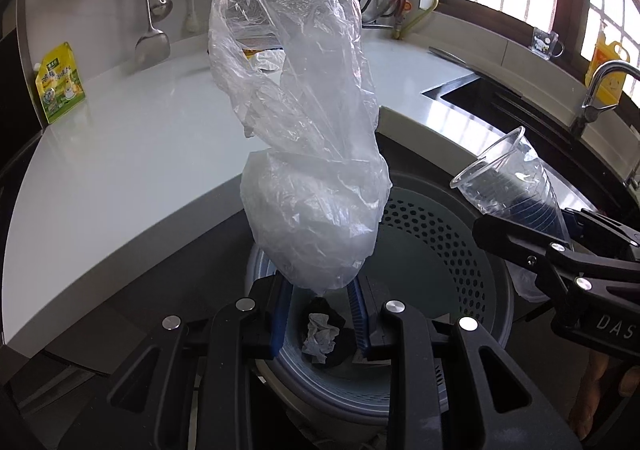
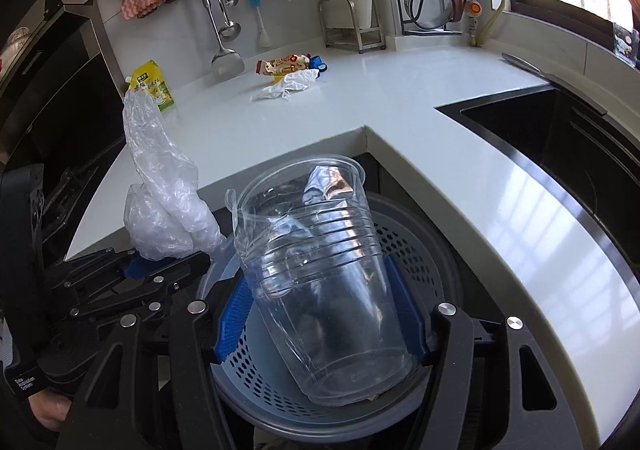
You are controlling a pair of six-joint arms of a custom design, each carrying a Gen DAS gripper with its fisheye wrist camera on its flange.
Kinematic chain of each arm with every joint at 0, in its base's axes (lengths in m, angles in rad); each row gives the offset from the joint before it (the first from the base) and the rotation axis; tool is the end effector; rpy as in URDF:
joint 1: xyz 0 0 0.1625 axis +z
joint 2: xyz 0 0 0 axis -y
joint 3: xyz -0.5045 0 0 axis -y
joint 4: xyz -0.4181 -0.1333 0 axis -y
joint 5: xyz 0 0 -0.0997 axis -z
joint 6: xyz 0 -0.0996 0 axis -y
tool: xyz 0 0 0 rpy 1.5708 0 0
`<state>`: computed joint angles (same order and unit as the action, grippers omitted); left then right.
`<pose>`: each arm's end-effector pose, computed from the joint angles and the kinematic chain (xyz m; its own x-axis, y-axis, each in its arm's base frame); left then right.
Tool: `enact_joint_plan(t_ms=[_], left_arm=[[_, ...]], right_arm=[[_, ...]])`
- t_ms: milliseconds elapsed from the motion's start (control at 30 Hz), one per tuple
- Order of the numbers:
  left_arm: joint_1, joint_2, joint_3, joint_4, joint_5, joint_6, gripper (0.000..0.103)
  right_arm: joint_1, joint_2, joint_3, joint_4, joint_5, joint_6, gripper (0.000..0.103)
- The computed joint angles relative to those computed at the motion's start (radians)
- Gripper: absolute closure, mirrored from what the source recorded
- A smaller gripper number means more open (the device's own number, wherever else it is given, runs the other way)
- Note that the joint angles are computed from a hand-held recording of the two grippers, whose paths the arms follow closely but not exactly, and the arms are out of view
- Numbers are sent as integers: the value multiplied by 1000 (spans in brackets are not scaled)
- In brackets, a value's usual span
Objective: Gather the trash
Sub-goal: 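Open both tools to drop the cup and bag into the bin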
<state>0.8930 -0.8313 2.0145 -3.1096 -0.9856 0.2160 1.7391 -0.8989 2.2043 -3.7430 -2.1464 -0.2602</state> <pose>-0.2423 -0.6013 0.1050 -0.6261 0.5208 -0.5804 0.7392 0.6333 -0.2291 0.1704 -0.5309 0.1758 -0.8384 0.0953 0.5366 -0.3354 0.6857 -0.6460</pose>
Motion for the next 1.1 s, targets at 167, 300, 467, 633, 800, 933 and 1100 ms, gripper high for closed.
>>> enact_joint_plan(t_ms=[167,300,467,633,800,933,1100], left_arm=[[-4,8,21,-11,-5,1,77],[4,10,21,19,-6,-13,76],[15,14,6,57,-16,-32,76],[19,23,0,76,-22,-32,73],[23,27,-6,81,-22,-41,71],[27,26,-6,76,-14,-46,57],[27,23,-1,62,-13,-48,42]], right_arm=[[-13,14,22,-25,-10,19,42],[-21,22,24,-28,-12,30,42],[-38,21,25,-15,-5,57,41],[-58,23,25,2,16,80,41],[-70,26,27,8,19,86,41],[-77,22,29,7,26,97,38],[-87,14,33,19,45,114,32]])
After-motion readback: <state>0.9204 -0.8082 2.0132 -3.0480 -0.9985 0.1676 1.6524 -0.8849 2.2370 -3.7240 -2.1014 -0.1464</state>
